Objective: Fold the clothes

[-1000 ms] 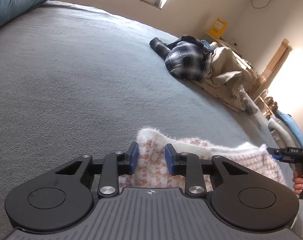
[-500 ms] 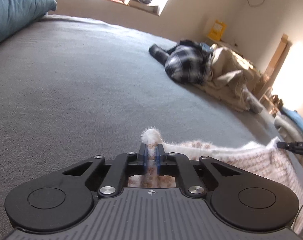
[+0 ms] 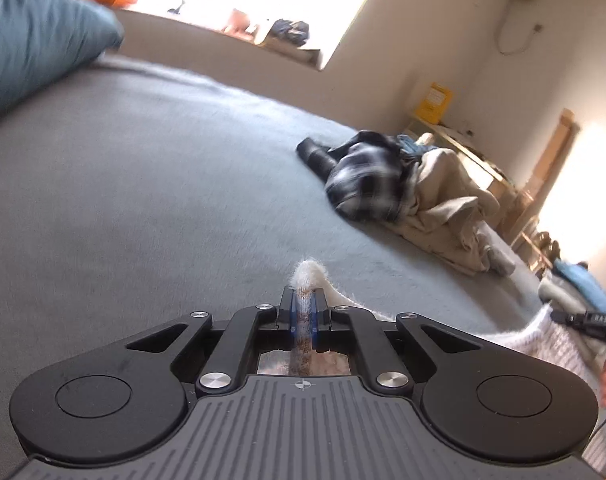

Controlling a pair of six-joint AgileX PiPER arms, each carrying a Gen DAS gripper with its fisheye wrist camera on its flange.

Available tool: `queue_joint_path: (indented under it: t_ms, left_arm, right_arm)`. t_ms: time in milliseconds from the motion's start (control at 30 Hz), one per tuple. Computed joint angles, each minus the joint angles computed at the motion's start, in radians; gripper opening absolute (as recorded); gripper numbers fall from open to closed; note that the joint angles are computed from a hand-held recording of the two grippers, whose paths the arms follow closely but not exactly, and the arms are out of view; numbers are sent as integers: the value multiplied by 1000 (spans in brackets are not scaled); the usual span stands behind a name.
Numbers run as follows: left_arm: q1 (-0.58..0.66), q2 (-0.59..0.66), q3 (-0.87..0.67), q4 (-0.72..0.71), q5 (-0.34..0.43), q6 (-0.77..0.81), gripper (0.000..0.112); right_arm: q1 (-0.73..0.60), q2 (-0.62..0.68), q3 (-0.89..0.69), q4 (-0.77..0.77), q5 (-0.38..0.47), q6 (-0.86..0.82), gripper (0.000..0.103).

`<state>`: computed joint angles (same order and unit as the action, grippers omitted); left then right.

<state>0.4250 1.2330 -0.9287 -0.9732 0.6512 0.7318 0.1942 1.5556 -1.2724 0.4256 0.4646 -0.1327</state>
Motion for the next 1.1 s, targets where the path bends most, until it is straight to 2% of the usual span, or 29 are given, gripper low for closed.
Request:
queue_joint_path:
  t_ms: [200,267,333,400,467,533,667,733,767,833,867,900,967,1000,1100]
  left_arm:
    - [-55,124,-2,86,-37,-73,5]
    - [-52,139,-6,93,-26,-88,10]
    - [-40,153,-33,127,7,-131,23]
    - [-19,141,-60,167,32,-194,37]
    - [8,107,-69,180,42,-225,38]
    - [13,56,-77,234,31,-280,38]
    - [53,25,-103,113,175,-182,38]
    - [39,43,-111,71,246,-144,38]
    - [20,51,-108,70,253,-142,38]
    - [-35,82,-87,153,178,-193,37]
    - [-53,101,-73,175,147,-204,35]
    - [-37,118,-65,158,152,-185,32]
    - [19,123,-59,86,196,-143,31]
    - [44,126,-62,65,218,-137,32]
    - [94,113,-133,144,277,-256,36]
  right_arm:
    - [-7,100,10,-33,0,19,3]
    - [-2,133,1,-73,16,55,3]
    - [-4,156,-18,-103,44,101,4]
    - [-30,156,-62,-113,110,158,6]
    - [-46,105,-47,-143,107,216,11]
    - [-60,26,-2,-79,85,167,12]
    - [-10,-69,30,-14,135,39,12]
    - [46,-71,35,-73,155,48,12]
    - [75,-55,37,-149,154,112,12]
    - [80,-2,41,-217,163,193,10]
    - [57,24,51,-191,156,208,8]
    - [29,32,67,-125,139,193,5]
    - [-10,42,69,-35,145,151,1]
    - [-9,43,56,-48,160,167,1]
    - [39,18,35,-189,182,283,4]
